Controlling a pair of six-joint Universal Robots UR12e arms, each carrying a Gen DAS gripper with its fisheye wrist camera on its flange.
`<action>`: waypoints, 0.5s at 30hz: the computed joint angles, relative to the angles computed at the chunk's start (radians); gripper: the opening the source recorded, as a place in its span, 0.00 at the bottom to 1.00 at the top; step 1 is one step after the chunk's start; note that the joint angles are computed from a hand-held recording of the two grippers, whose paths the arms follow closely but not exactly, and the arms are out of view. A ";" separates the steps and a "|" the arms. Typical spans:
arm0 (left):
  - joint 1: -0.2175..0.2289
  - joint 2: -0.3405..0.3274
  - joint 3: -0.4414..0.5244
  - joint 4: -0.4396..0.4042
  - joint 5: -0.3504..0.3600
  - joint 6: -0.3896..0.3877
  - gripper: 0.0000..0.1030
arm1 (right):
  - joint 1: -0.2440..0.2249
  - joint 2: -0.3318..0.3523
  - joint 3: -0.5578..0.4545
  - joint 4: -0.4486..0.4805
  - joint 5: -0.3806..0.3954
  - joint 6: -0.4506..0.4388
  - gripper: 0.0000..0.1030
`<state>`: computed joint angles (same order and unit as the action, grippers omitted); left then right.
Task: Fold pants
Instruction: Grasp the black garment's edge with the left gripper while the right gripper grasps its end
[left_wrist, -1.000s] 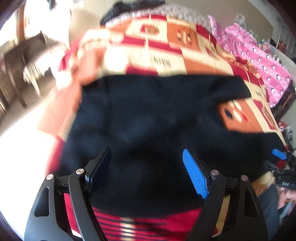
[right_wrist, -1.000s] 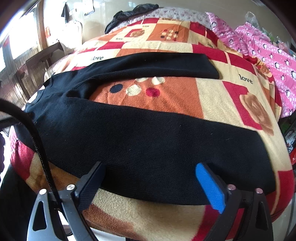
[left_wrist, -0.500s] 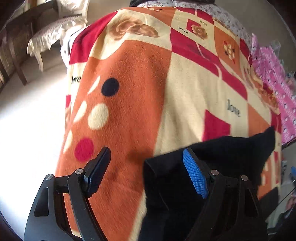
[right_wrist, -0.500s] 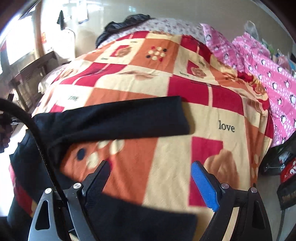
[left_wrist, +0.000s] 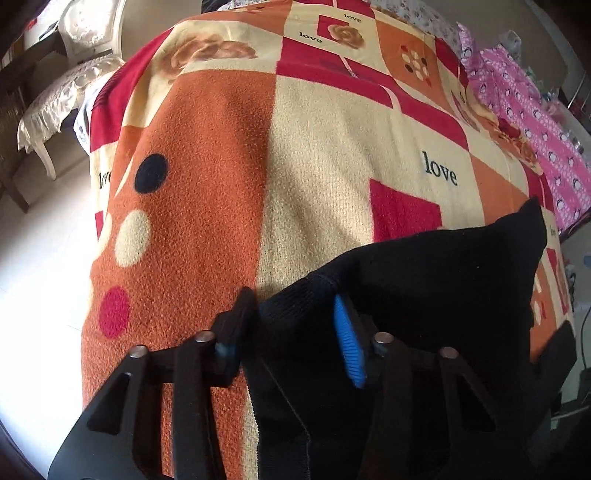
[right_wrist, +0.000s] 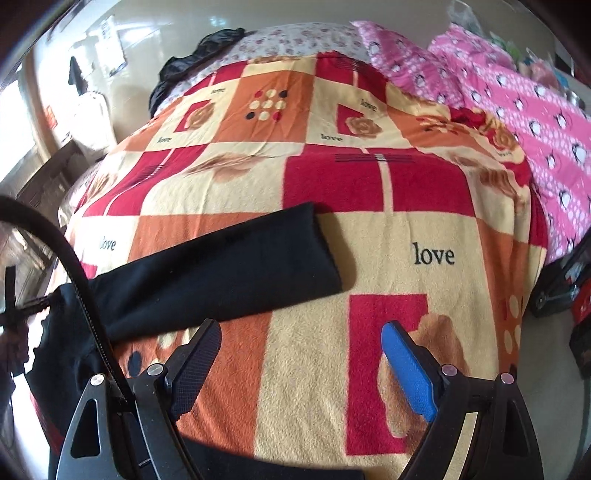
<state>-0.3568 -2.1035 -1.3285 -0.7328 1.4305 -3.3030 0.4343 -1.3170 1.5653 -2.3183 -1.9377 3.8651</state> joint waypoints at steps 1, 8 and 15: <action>0.002 0.002 -0.003 0.000 -0.011 0.004 0.15 | -0.001 -0.001 0.001 -0.001 0.002 -0.002 0.85; -0.023 0.023 -0.027 0.038 0.033 0.036 0.09 | -0.034 -0.001 0.000 0.004 0.026 -0.029 0.85; -0.035 0.064 -0.089 0.169 0.052 -0.019 0.09 | -0.136 0.036 -0.024 -0.045 0.167 -0.024 0.85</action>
